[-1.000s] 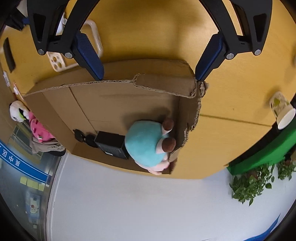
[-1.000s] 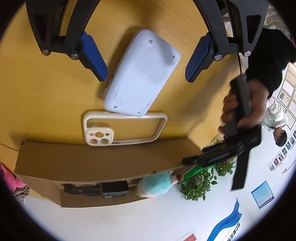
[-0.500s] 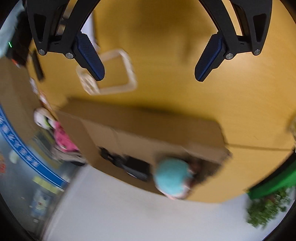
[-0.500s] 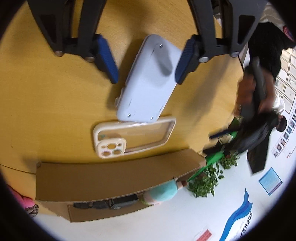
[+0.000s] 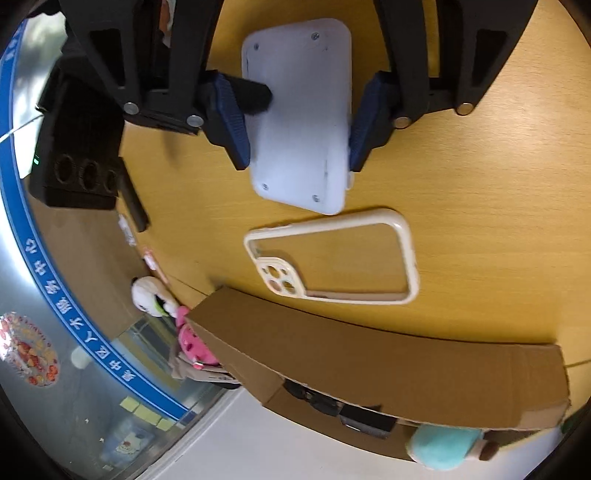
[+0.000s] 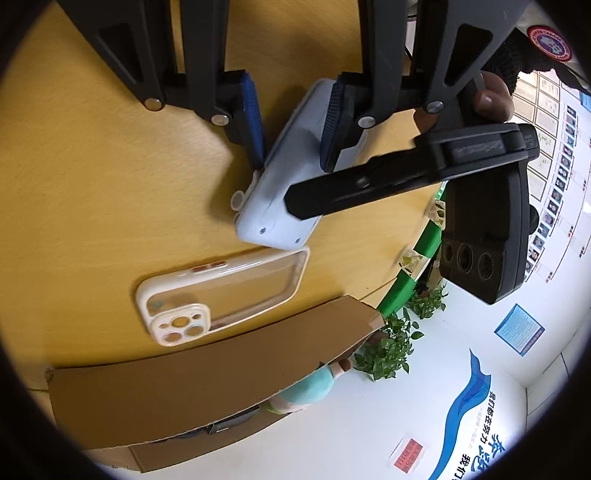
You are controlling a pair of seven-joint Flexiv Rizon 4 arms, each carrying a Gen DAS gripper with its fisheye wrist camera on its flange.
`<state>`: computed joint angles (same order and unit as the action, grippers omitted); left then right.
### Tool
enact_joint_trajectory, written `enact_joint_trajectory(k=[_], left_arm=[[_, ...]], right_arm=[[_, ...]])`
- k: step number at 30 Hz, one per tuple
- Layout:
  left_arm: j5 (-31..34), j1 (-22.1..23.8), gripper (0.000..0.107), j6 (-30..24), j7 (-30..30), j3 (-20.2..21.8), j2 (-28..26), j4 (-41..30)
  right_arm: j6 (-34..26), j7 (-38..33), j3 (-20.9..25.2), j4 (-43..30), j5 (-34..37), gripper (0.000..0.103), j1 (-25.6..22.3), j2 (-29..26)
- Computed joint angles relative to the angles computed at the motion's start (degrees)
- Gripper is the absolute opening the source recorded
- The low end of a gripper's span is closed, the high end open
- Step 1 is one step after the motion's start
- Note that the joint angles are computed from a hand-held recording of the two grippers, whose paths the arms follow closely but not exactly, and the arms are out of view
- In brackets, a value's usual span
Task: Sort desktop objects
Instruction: 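Lift the white phone case with the right gripper and carry it into the box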
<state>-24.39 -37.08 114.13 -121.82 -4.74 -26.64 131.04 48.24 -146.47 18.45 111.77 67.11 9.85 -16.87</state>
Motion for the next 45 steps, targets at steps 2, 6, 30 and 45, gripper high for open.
enact_joint_trajectory(k=[2, 6, 30, 45], left_arm=[[2.4, 2.9, 0.048, 2.2, -2.0, -2.0, 0.1, 1.4], [3.8, 3.2, 0.047, 5.1, -2.7, -1.9, 0.9, 2.6], [4.8, 20.8, 0.046, -3.7, 15.4, -0.1, 9.9, -5.8], [13.2, 38.3, 0.046, -11.7, 4.9, -9.0, 4.9, -3.0]], right_arm=[[1.0, -0.3, 0.3, 0.1, 1.0, 0.025, 0.3, 0.1], [3.8, -1.0, 0.9, -0.5, 2.8, 0.023, 1.4, 0.5], [8.1, 6.7, 3.1, -28.6, -7.8, 0.022, 8.8, -9.6], [7.0, 24.1, 7.4, -37.3, -23.2, 0.025, 11.8, -25.4]])
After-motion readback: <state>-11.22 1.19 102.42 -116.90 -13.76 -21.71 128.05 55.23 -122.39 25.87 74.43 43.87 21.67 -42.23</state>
